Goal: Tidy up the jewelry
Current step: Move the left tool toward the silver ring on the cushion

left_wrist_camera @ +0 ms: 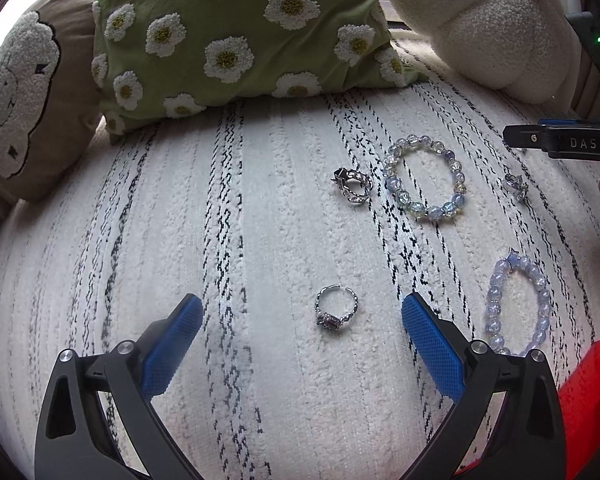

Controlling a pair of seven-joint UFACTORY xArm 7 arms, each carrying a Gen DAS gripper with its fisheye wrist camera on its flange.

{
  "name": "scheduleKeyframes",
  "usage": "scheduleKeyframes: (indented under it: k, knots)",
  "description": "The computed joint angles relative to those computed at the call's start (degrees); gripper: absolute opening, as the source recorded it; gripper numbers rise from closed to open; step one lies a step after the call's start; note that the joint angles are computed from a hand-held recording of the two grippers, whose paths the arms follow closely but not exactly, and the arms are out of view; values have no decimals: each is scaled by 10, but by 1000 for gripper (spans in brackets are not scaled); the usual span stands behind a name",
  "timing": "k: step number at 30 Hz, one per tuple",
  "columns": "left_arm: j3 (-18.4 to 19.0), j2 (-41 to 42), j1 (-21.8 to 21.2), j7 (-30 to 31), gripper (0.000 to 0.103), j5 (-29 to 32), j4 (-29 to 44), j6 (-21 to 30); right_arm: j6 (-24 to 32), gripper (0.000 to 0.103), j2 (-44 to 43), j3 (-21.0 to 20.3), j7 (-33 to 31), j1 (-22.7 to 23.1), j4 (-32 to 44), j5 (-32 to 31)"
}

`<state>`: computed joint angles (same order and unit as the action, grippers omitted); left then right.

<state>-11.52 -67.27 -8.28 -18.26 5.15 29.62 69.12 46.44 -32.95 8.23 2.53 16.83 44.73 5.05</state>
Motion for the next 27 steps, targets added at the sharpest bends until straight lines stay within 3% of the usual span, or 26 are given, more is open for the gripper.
scheduleKeyframes:
  k: [24,27]
  knots:
    - [34,13,12,-4,96,-27,-5,-9,-13,86,12,3,5,4,-6,-5]
    - [30,10,13,-4,96,-28,-6,-9,-14,82,13,4,3,6,-6,-4]
